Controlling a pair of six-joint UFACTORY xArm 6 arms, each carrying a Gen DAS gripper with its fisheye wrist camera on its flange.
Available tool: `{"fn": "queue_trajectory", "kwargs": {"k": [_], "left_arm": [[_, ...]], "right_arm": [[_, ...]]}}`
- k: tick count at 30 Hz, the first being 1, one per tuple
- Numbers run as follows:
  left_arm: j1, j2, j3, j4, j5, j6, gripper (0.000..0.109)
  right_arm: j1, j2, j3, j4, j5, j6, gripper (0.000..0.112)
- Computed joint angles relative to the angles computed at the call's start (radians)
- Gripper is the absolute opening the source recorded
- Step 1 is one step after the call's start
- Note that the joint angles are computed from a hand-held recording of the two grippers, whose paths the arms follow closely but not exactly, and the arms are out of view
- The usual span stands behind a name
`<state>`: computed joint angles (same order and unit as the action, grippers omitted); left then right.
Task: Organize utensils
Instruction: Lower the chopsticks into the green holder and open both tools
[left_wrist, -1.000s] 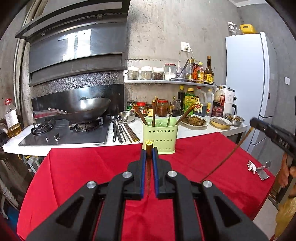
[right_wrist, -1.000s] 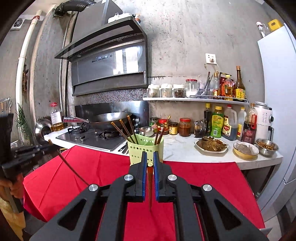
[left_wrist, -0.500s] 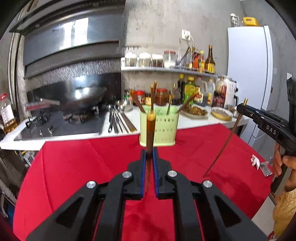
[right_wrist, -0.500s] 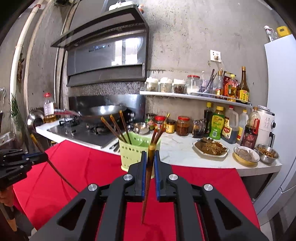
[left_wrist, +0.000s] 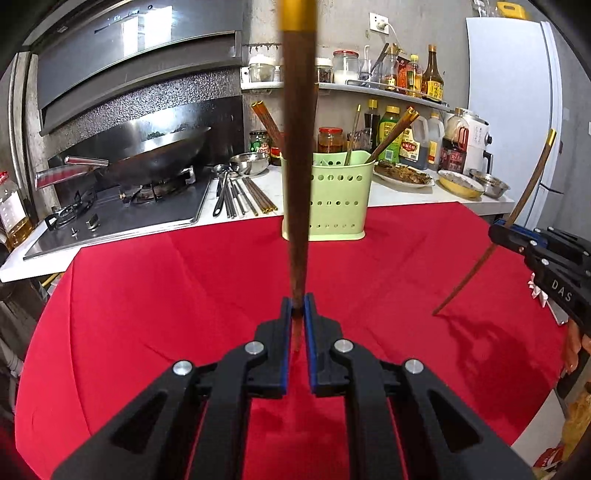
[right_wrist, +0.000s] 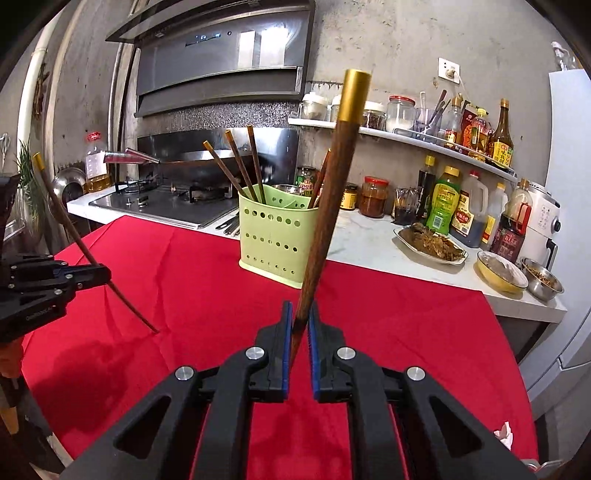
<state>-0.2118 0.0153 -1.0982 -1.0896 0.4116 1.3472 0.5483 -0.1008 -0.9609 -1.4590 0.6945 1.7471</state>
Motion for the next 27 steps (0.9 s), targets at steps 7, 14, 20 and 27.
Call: {"fn": "queue_trajectory", "kwargs": {"k": [7, 14, 20, 27], "left_arm": [[-0.019, 0.034, -0.089, -0.030, 0.014, 0.007, 0.007], [-0.087, 0.117, -0.260, -0.049, 0.027, 0.008, 0.007], [-0.135, 0.225, -0.442, -0.036, 0.009, -0.037, 0.007], [-0.139, 0.371, -0.655, 0.103, 0.000, -0.178, 0.007]], "right_arm": [[-0.083, 0.003, -0.039, -0.034, -0.116, 0.020, 0.007], [-0.184, 0.076, -0.181, -0.163, -0.258, 0.126, 0.007], [-0.222, 0.151, -0.346, -0.328, -0.274, 0.250, 0.007], [-0.256, 0.240, -0.485, -0.235, -0.281, 0.102, 0.007]]}}
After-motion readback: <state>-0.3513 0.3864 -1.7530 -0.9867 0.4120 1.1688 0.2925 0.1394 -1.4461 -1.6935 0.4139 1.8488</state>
